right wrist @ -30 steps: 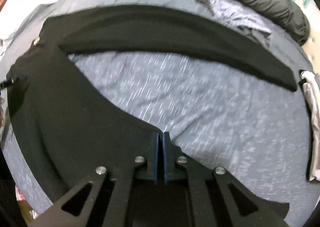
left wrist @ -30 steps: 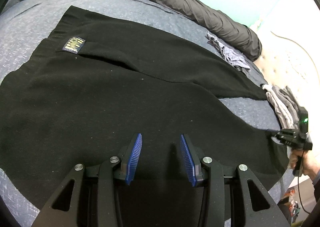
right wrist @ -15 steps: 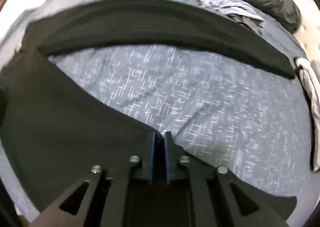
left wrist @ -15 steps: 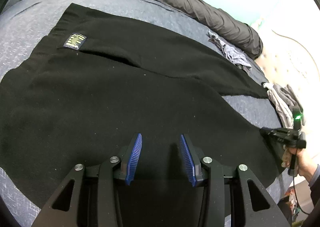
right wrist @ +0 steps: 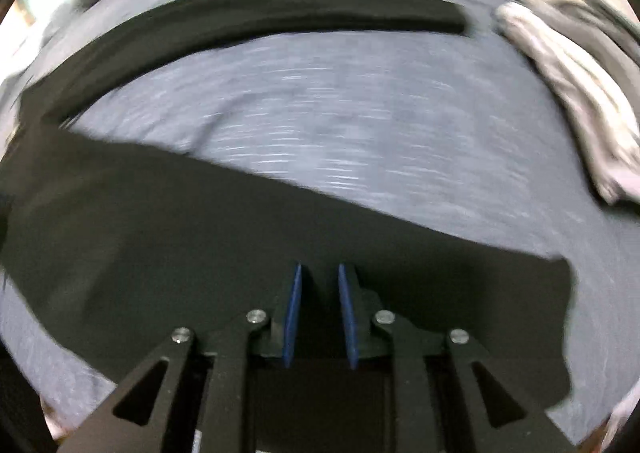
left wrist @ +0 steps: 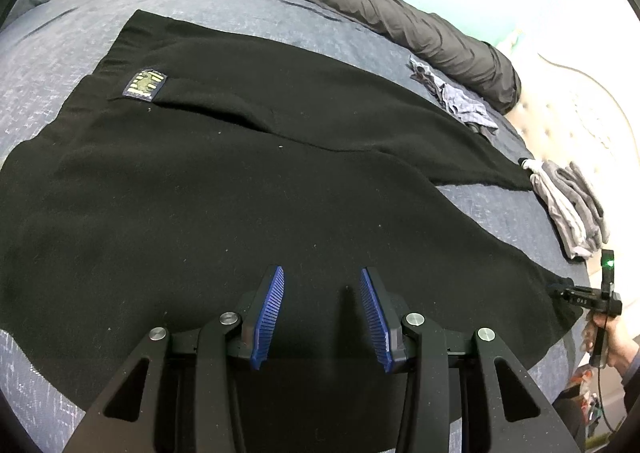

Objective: Fold clothes

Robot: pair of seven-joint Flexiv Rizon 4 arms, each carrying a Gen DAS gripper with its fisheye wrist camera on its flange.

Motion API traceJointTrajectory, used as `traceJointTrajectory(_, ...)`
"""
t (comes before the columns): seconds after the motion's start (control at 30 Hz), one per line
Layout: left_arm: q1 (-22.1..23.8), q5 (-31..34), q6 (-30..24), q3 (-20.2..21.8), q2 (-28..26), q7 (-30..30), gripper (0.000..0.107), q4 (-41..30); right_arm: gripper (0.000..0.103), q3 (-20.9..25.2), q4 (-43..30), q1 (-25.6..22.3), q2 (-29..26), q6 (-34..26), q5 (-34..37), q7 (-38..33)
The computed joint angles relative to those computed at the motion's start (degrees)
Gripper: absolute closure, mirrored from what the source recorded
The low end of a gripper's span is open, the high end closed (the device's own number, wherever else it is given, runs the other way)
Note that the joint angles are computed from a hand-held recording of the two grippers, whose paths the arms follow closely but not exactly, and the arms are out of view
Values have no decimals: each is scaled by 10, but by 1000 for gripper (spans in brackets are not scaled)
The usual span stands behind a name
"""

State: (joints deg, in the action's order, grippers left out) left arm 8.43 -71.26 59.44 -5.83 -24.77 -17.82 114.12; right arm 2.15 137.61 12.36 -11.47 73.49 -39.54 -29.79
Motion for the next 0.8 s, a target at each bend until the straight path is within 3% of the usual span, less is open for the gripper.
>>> traceJointTrajectory(0.13,-2,-1,6,0,0,-2,63,0,84,-30,41,-32,58,-30,-75,100)
traceJointTrajectory(0.2,-3,-3,9,-2,0,0,63,0,67,-34,58,-64,82,-28,-99,145)
traceJointTrajectory(0.23,-4,-5,11,-2,0,1,63,0,52,-34,64,-80,89,-25,-101,157)
traceJointTrajectory(0.37,-5,-2,12,-2,-3,-2,63,-2,50,-22,71,-124,96,-28,-88,150)
traceJointTrajectory(0.5,-6,1,19,-4,-7,-7,63,-5,49,-17,70,-138,76,-14,-75,119)
traceJointTrajectory(0.57,-6,4,21,-5,-9,-7,63,-6,50,-27,82,-148,76,16,-121,146)
traceJointTrajectory(0.6,-6,5,22,-5,-10,-8,63,-7,50,-33,86,-153,77,24,-164,174)
traceJointTrajectory(0.77,-2,8,22,-8,-12,-11,63,-8,91,-20,89,-155,88,-2,-217,205)
traceJointTrajectory(0.8,-2,8,22,-8,-11,-10,63,-8,92,-18,90,-156,92,-8,-228,211)
